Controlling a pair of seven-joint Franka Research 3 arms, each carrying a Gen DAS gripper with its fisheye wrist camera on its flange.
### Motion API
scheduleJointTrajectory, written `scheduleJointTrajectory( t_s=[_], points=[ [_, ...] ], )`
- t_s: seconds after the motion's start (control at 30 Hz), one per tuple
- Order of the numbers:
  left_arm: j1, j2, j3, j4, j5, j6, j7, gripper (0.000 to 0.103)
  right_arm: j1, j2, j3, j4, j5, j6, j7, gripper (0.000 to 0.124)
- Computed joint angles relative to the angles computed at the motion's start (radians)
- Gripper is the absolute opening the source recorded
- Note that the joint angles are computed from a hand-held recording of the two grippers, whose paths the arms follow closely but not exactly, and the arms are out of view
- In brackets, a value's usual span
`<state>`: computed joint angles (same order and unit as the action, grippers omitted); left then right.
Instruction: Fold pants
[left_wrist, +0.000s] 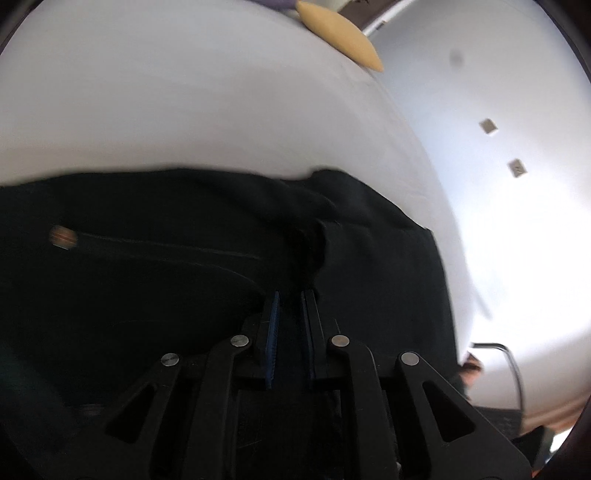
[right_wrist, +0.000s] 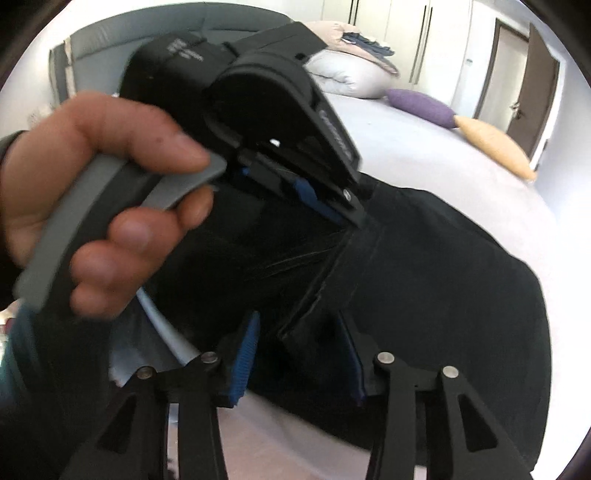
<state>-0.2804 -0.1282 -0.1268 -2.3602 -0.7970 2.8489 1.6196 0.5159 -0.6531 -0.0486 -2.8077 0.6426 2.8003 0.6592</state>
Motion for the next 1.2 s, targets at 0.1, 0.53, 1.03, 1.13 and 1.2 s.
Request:
scheduleJointTrajectory(
  t_s=[0.1,0.53,1.03,1.13,1.2],
  points=[
    [0.05,-0.035,-0.07,-0.025,0.32,0.06,-0.228,0.011,-0.025,-0.033,-0.143,0.068,0.049,-0.244,-0.036,0.039],
    [0.055,0.099,-0.18,0.133,1.243,-0.126,-0.771,0.011,-0.196,0.516,-0.547,0.608,0.385,-0.904,-0.011,0.013],
    [0.004,0.071,-0.125,0.093,1.237,-0.117,-0.774,0.011,-0.377,0.87,-0.375,0.87,0.453,-1.042,0.071,0.0],
    [0.007,0.034,-0.125,0.042,1.227,-0.097,-0.771,0.011,-0.404,0.824,-0.344,0.822,0.41,-1.026,0.055,0.0],
    [0.012,0.042,-0.124,0.04,1.232,-0.086,-0.773,0.011,-0.426,0.783,-0.325,0.778,0.387,-1.02,0.047,0.0]
  ],
)
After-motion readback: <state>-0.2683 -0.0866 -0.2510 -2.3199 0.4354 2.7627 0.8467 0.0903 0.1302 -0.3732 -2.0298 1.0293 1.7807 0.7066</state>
